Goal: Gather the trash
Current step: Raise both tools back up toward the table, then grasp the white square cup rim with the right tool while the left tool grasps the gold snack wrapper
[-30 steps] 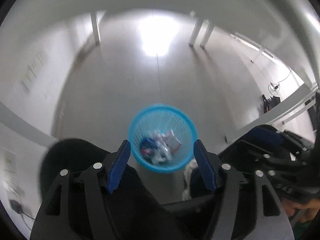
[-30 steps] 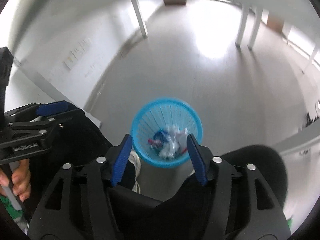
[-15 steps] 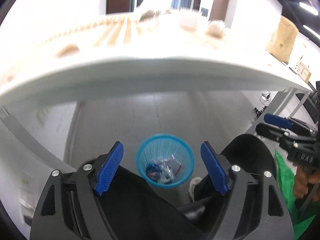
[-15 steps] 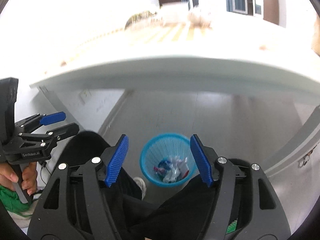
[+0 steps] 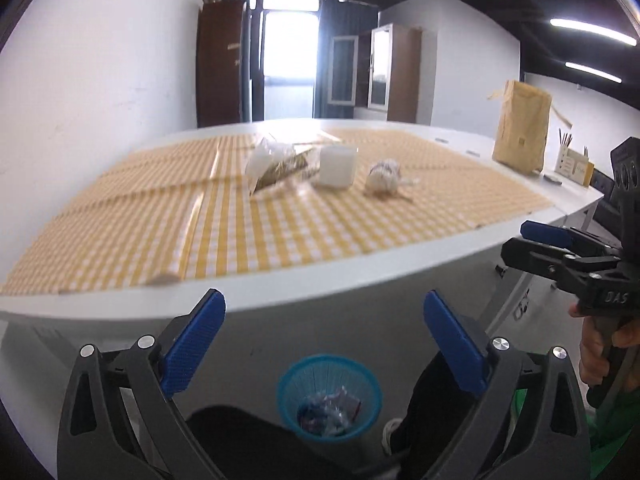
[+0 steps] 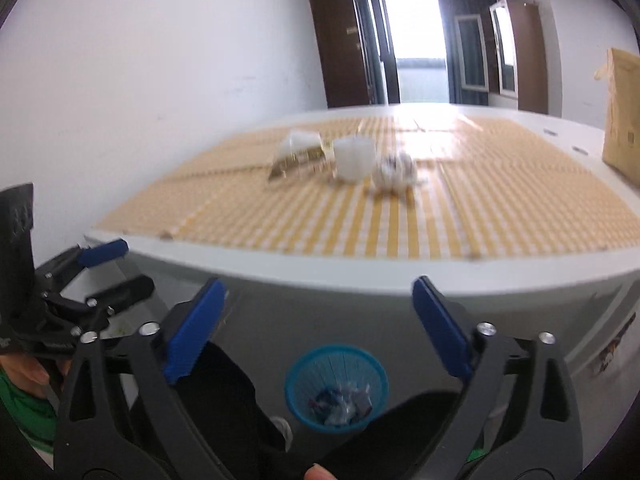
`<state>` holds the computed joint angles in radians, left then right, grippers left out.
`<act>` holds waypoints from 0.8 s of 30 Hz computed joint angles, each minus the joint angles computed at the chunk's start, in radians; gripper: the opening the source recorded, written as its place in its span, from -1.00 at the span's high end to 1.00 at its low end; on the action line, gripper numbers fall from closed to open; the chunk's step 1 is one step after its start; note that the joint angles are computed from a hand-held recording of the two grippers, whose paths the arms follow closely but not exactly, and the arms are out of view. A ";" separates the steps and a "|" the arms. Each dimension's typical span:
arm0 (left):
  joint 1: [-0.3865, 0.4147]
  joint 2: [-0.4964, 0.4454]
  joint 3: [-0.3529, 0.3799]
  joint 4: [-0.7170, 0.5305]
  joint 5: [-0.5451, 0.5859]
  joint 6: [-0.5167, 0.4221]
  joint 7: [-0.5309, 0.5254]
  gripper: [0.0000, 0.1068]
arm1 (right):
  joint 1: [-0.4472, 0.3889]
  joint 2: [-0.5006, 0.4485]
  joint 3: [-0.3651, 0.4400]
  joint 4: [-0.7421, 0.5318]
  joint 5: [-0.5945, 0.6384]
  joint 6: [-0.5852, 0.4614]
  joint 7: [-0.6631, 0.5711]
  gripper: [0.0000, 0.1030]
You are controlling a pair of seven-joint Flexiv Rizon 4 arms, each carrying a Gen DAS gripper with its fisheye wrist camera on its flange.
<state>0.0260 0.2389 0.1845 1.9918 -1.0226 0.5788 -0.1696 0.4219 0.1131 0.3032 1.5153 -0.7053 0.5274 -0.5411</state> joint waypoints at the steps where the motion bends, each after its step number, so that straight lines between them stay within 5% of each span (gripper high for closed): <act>1: -0.004 -0.008 -0.006 -0.009 -0.011 0.006 -0.002 -0.82 | -0.001 -0.007 -0.005 -0.013 -0.005 0.006 -0.009 -0.83; 7: -0.003 -0.059 -0.023 -0.067 -0.035 0.020 -0.029 -0.82 | -0.014 -0.046 -0.036 -0.059 -0.060 0.024 0.001 -0.83; 24: 0.032 -0.236 -0.110 -0.237 -0.028 0.085 -0.114 -0.82 | -0.019 -0.171 -0.124 -0.203 0.040 0.054 -0.162 -0.83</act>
